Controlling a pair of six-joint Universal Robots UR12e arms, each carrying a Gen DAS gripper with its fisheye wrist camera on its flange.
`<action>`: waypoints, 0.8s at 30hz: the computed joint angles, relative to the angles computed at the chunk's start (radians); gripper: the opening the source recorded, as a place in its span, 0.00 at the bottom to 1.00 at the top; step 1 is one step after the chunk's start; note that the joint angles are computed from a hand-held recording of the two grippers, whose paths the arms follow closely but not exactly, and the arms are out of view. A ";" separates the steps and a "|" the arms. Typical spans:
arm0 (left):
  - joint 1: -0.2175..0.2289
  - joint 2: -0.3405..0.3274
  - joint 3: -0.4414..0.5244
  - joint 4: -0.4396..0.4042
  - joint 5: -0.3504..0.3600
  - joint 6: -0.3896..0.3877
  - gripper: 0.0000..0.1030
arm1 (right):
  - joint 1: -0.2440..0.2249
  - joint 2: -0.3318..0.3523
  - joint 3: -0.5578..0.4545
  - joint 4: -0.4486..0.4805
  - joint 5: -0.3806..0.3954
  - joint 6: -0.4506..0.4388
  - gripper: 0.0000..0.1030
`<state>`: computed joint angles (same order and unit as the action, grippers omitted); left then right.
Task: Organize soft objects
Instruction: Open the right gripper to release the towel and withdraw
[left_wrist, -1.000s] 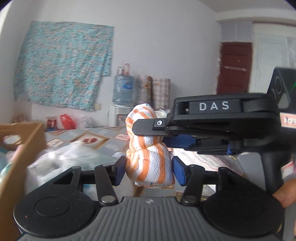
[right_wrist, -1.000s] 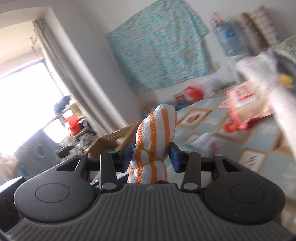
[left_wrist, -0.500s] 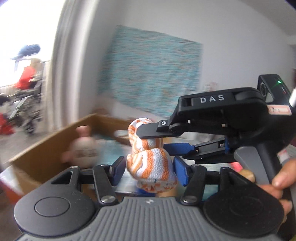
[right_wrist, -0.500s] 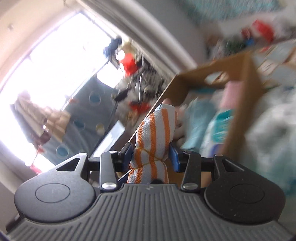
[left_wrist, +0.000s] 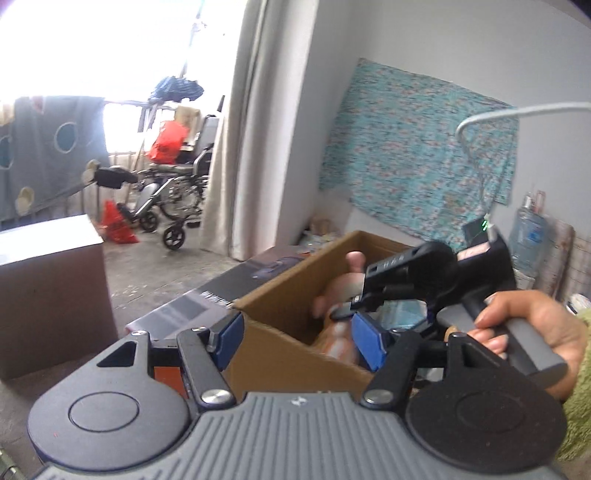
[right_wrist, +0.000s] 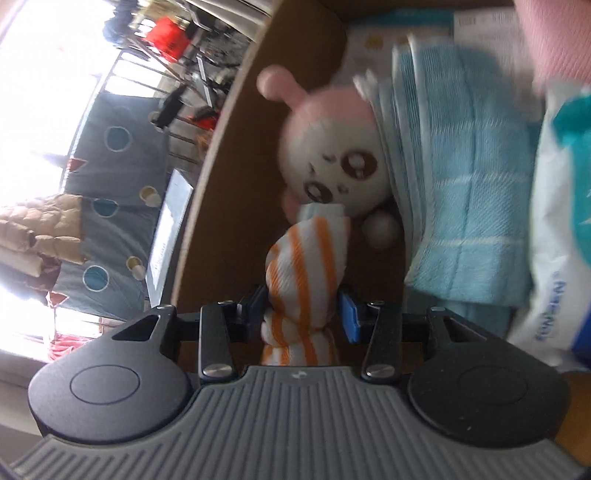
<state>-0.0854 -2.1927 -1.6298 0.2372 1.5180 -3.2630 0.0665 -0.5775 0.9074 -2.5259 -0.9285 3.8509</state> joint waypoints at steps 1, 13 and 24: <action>0.006 0.003 -0.006 0.000 -0.001 -0.001 0.64 | 0.002 0.013 -0.015 0.012 0.007 0.026 0.41; 0.021 -0.003 -0.004 -0.013 -0.029 0.000 0.65 | 0.016 0.032 -0.051 0.097 0.022 0.024 0.45; 0.013 0.002 -0.020 0.015 -0.084 0.030 0.81 | 0.002 -0.060 0.087 -0.062 0.029 -0.007 0.63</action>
<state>-0.0725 -2.1905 -1.6502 0.2526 1.4338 -3.2333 0.0685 -0.6379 0.9941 -2.5877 -0.8995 3.8440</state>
